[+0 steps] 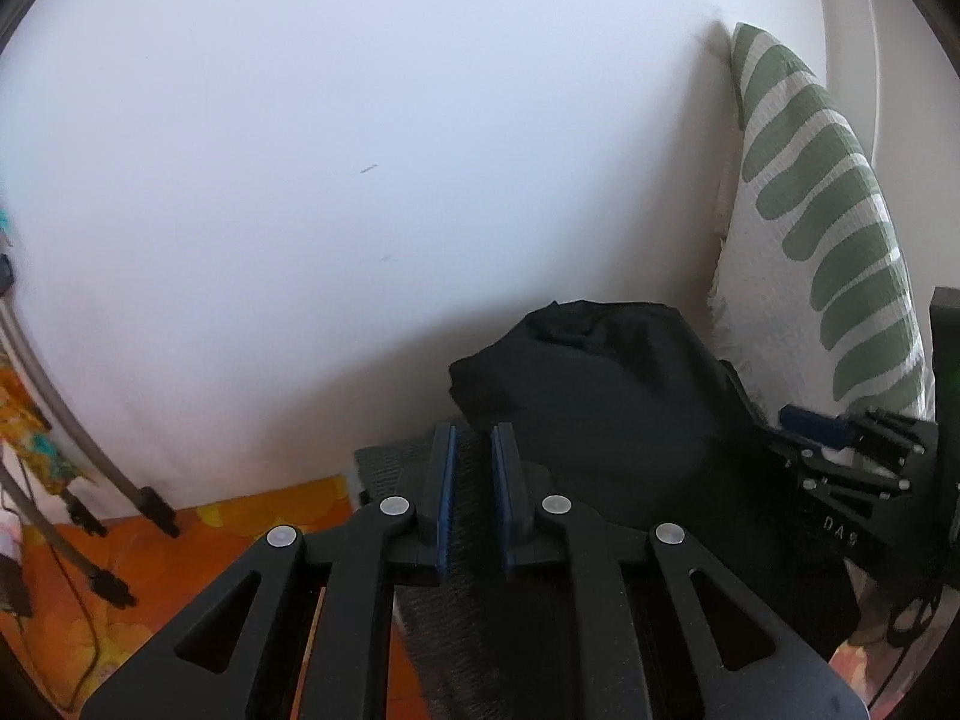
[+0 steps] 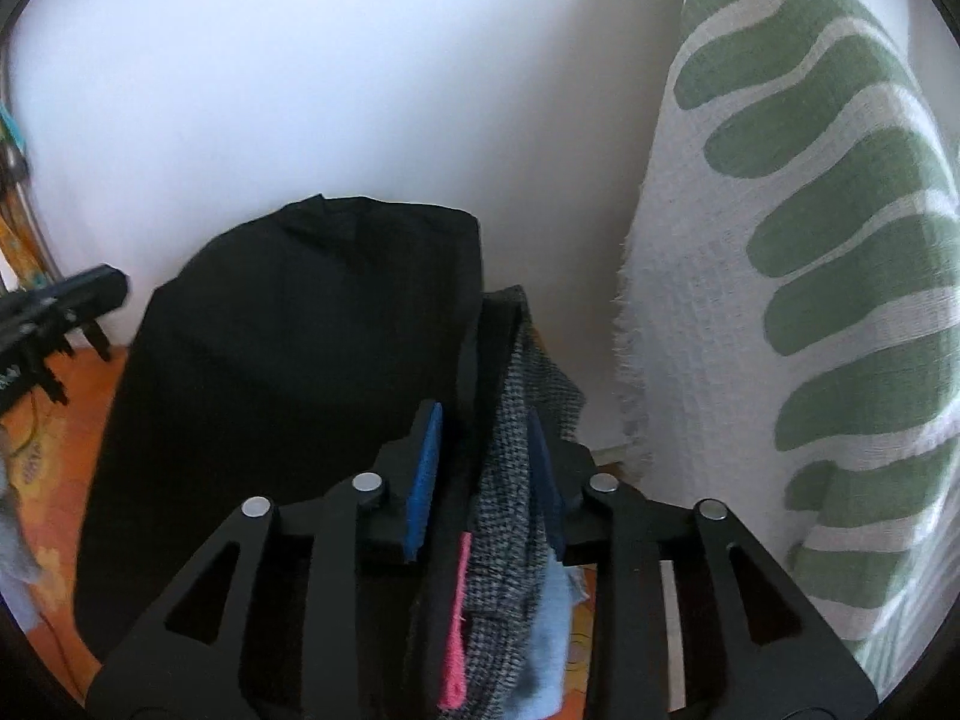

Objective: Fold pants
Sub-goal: 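Lower the trousers onto the jeans stack and open both tools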

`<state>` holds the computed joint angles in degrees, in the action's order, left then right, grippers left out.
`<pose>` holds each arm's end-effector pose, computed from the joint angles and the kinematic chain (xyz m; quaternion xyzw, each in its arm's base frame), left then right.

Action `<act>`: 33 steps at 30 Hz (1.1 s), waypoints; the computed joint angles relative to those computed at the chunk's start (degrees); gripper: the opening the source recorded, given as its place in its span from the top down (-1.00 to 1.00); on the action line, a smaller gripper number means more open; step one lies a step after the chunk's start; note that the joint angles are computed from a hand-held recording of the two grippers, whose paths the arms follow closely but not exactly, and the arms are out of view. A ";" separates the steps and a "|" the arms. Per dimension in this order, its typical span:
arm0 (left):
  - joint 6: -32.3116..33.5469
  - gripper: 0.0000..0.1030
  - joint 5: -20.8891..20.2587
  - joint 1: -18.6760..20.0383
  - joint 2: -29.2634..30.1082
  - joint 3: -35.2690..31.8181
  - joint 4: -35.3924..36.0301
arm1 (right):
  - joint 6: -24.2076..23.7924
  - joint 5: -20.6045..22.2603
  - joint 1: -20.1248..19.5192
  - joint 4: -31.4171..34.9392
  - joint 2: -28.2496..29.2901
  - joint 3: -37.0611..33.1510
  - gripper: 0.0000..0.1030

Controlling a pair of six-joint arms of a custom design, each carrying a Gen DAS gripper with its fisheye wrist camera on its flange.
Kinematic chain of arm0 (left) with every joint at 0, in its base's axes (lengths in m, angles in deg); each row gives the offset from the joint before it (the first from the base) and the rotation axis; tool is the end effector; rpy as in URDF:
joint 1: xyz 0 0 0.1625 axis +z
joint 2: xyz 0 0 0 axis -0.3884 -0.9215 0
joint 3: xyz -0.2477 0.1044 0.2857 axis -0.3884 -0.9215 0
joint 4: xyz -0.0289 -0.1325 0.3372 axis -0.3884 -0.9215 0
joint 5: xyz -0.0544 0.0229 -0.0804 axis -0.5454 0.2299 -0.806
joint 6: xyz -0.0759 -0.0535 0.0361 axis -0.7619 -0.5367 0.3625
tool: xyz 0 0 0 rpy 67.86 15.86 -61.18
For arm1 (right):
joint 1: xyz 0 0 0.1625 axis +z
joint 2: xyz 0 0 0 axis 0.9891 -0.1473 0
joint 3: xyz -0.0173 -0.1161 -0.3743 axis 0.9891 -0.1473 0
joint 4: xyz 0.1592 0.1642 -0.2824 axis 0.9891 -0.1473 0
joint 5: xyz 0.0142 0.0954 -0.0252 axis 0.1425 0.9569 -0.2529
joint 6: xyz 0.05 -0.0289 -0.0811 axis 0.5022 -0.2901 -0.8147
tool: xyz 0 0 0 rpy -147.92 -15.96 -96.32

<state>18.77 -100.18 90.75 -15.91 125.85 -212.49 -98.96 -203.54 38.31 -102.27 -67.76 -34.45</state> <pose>-0.0737 -0.6584 0.4362 0.3133 0.8328 -0.3816 0.2504 0.4511 -0.6848 0.0275 0.1453 -0.8335 0.3627 0.3907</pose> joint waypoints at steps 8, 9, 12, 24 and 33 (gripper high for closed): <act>-1.24 0.67 0.11 -1.05 -5.07 3.82 2.74 | 5.76 -2.74 1.71 -4.80 -7.81 14.59 0.11; -1.54 0.58 0.16 -1.56 -5.85 4.85 2.66 | 5.87 -2.80 2.14 -6.14 -8.93 16.99 0.07; -1.77 0.43 0.15 -2.91 -8.49 7.52 2.76 | 6.38 -2.02 3.35 -10.05 -11.91 23.30 0.03; -4.00 -0.16 -0.53 -7.83 -23.79 18.29 7.45 | 10.57 -1.10 11.48 -21.97 -19.42 40.77 -0.30; -5.32 -0.36 1.13 -12.50 -37.59 24.46 13.33 | 12.32 -4.70 18.95 -28.71 -19.96 46.35 -0.57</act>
<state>13.45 -99.04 78.25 -53.50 150.31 -199.16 -86.65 -208.23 57.26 -130.98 -87.72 11.90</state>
